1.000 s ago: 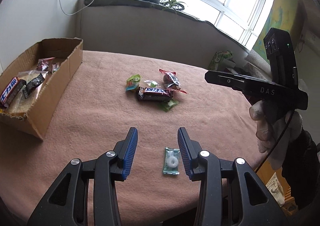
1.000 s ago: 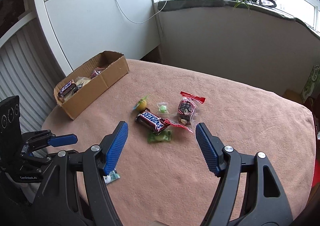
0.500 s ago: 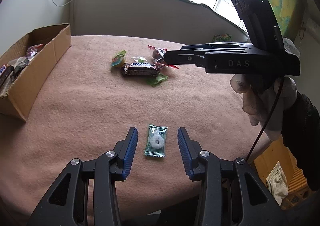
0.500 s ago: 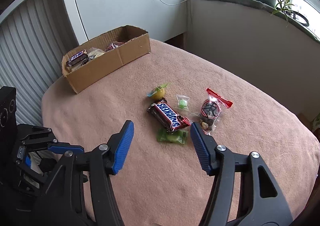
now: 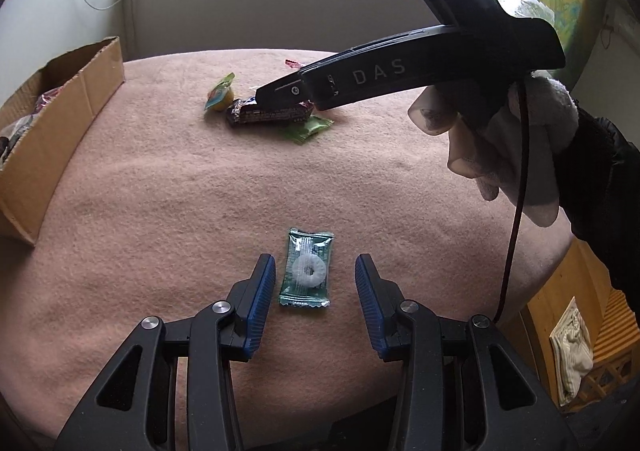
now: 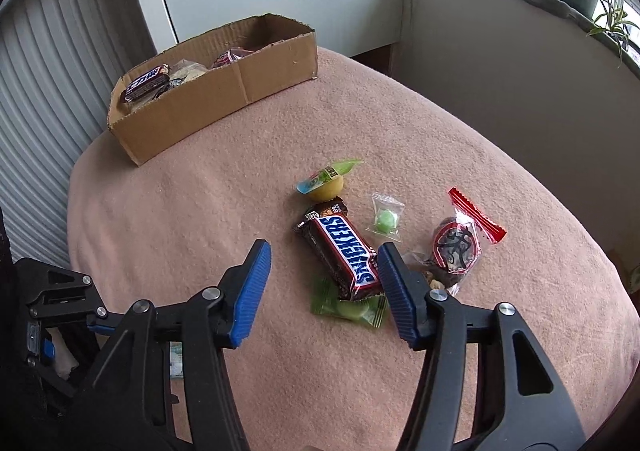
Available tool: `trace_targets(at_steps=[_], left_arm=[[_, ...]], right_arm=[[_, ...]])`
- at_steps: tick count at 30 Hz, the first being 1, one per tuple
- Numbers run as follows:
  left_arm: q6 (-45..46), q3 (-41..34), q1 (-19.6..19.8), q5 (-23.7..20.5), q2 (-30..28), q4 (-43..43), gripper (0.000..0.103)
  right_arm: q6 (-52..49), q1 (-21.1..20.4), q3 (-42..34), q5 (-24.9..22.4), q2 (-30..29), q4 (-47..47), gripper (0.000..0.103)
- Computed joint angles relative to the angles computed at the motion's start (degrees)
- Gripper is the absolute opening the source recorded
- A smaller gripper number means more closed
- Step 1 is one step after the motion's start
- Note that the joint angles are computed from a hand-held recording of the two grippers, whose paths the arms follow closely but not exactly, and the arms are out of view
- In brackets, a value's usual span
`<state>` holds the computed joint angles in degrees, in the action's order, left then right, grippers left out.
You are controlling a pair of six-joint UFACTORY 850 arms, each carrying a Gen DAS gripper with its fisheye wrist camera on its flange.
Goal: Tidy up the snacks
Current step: 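Grasp the green mint packet with the left tool while the right tool grasps the Snickers bar, then carry the mint packet and Snickers bar into the box and open both tools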
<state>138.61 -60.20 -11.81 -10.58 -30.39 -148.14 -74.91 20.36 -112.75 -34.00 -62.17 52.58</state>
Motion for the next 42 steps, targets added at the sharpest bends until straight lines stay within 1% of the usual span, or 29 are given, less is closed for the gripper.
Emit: trace_targets(at_steps=[2, 3, 4, 7, 11, 12, 14, 15, 16, 20, 22, 24, 26, 29, 39, 42], left_arm=[[0.12, -0.37, 0.10, -0.04, -0.50, -0.13, 0.040], [0.99, -0.43, 0.07, -0.02, -0.59, -0.93, 0.040], [2.12, -0.54, 0.05, 0.01, -0.74, -1.92, 0.040], [4.27, -0.54, 0.03, -0.16, -0.90, -3.72, 0.039], [13.29, -0.65, -0.08, 0.64, -1.02, -12.29, 0.027], [13.84, -0.63, 0.00, 0.58, -1.03, -12.79, 0.024], [15.08, -0.48, 0.01, 0.38, -0.97, -14.07, 0.021], [16.09, -0.47, -0.01, 0.26, -1.03, -15.10, 0.021], [16.08, -0.37, 0.01, 0.09, -0.97, -15.14, 0.021], [16.27, -0.27, 0.18, -0.51, -1.07, -15.29, 0.020], [14.19, -0.15, 0.40, -0.92, -1.04, -13.48, 0.020], [10.90, -0.14, 0.79, -1.31, -1.07, -10.46, 0.020], [7.94, -0.19, 1.19, -1.71, -1.12, -7.89, 0.019], [6.38, 0.00, 1.29, -2.13, -1.01, -7.02, 0.019], [7.51, 0.85, 2.03, -3.21, -0.12, -9.34, 0.019], [7.01, 1.23, 2.52, -3.82, 0.36, -9.17, 0.019]], right_arm=[[2.34, 0.38, -1.94, -0.09, -1.23, -2.74, 0.058], [3.42, 0.53, -3.04, -0.28, -1.94, -4.00, 0.057], [4.69, 0.70, -4.19, -0.57, -2.66, -5.36, 0.052], [7.83, 1.06, -7.25, -1.22, -4.50, -8.91, 0.050], [11.37, 1.19, -11.07, -2.47, -6.80, -12.32, 0.050], [12.09, 1.16, -12.15, -2.94, -7.47, -12.83, 0.050], [13.53, 1.18, -13.94, -3.56, -8.52, -13.95, 0.049], [13.94, 1.24, -14.10, -3.34, -8.64, -14.45, 0.044], [14.66, 1.25, -14.95, -3.95, -9.15, -15.11, 0.044], [14.52, 1.31, -14.29, -3.37, -8.80, -15.39, 0.039], [14.50, 1.32, -13.56, -2.53, -8.40, -15.41, 0.032], [14.72, 1.20, -13.39, -2.39, -8.33, -15.00, 0.030], [14.30, 1.03, -12.91, -2.32, -8.11, -14.17, 0.030], [14.08, 0.83, -12.06, -2.02, -7.67, -13.48, 0.030], [10.45, 0.09, -6.53, -0.19, -4.24, -8.12, 0.029], [9.10, -0.30, -4.02, 1.19, -2.78, -6.17, 0.029]])
